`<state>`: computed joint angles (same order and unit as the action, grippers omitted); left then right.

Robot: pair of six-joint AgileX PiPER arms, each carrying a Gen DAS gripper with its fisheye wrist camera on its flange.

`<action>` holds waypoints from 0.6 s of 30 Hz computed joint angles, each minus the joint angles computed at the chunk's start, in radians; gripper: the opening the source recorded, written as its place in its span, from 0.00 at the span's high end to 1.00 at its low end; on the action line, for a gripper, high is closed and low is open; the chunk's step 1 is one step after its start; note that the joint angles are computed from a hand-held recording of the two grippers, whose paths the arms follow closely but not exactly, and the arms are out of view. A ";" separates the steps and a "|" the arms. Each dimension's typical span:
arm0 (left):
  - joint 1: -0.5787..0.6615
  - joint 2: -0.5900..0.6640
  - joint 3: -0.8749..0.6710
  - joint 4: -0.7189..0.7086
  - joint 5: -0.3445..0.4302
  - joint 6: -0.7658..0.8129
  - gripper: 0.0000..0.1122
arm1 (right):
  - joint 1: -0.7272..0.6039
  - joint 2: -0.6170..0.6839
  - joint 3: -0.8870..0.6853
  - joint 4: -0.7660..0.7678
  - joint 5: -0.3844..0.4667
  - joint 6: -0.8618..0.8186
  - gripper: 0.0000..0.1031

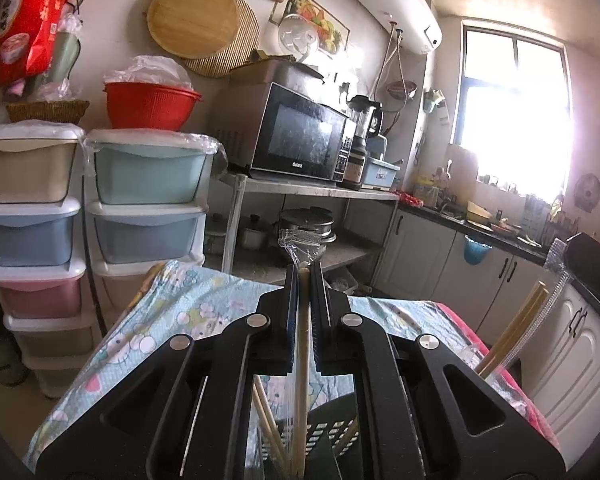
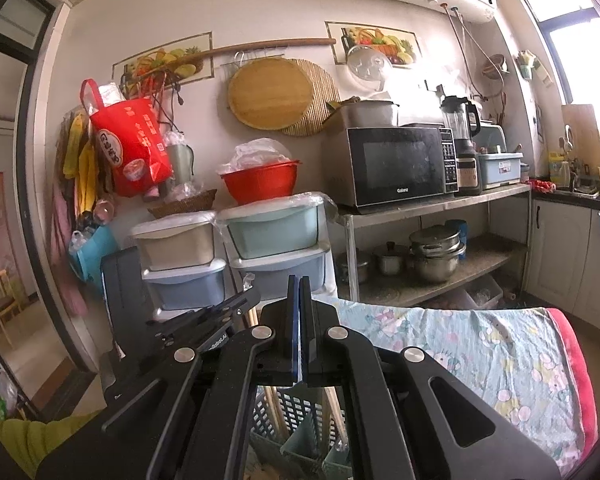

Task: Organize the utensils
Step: 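Lower chopsticks into the caddy and open the left gripper while the right does likewise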

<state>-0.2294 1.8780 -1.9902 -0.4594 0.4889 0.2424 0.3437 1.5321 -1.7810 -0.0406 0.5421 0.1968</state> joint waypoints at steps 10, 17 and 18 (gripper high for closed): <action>0.008 -0.006 0.036 -0.046 -0.016 0.049 0.97 | -0.009 0.035 -0.020 0.015 0.038 0.006 0.99; 0.016 -0.013 0.067 -0.063 -0.017 0.063 0.90 | -0.016 0.034 0.000 0.032 0.059 0.006 0.99; 0.015 -0.014 0.071 -0.061 -0.017 0.061 0.89 | -0.016 0.033 0.005 0.027 0.060 0.012 0.99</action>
